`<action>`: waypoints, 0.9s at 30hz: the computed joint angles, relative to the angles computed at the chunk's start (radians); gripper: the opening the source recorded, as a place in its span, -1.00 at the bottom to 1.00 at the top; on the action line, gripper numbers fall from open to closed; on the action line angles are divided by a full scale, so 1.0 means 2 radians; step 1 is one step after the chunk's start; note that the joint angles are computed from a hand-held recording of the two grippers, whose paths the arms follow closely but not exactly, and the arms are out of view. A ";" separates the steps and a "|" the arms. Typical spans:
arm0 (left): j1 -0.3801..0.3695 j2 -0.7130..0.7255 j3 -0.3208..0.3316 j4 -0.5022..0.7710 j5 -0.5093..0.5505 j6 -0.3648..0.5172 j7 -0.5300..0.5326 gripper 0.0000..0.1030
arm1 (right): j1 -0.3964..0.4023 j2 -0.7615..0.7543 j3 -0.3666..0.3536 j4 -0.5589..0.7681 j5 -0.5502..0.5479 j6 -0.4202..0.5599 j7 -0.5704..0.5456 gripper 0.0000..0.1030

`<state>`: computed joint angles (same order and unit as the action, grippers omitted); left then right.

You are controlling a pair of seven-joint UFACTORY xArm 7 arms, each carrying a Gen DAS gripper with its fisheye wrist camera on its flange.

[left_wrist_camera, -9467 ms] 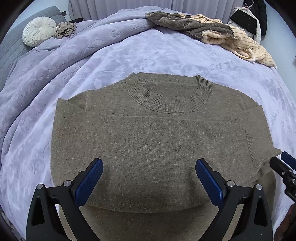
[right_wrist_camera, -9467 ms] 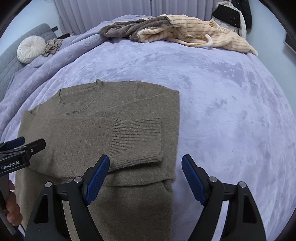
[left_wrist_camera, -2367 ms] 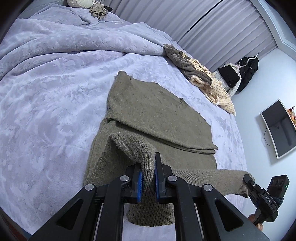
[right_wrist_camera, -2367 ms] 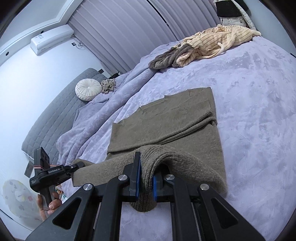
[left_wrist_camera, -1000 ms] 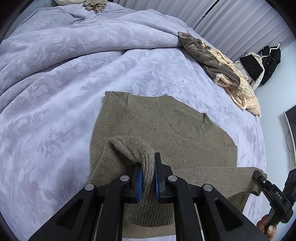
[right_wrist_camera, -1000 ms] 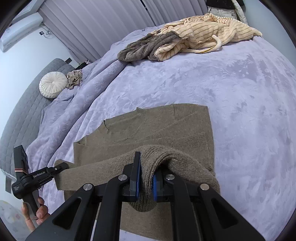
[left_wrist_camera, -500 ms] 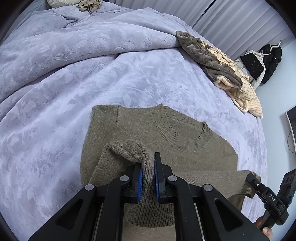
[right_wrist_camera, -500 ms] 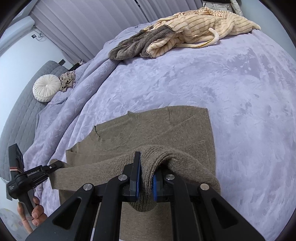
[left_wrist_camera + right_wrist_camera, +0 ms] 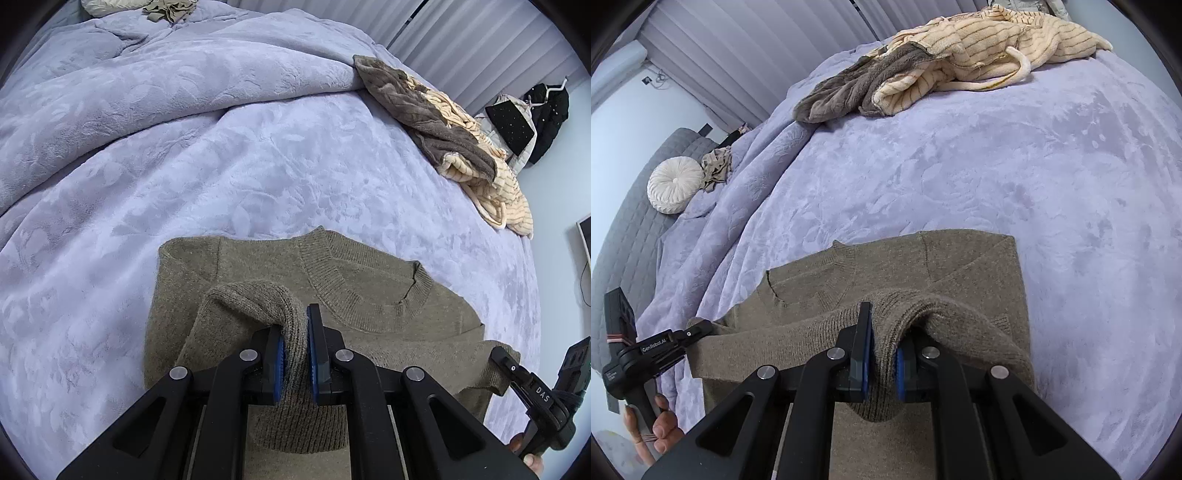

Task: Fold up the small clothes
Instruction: 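Lift the held hem with both grippers and fold it over toward the collar, then open both grippers to release the folded hem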

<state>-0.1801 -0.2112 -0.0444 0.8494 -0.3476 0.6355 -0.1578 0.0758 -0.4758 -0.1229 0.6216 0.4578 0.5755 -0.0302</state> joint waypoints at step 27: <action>0.019 -0.102 0.059 -0.107 -0.163 0.056 0.175 0.16 | -0.021 -0.049 0.003 -0.044 -0.022 0.030 -0.058 0.18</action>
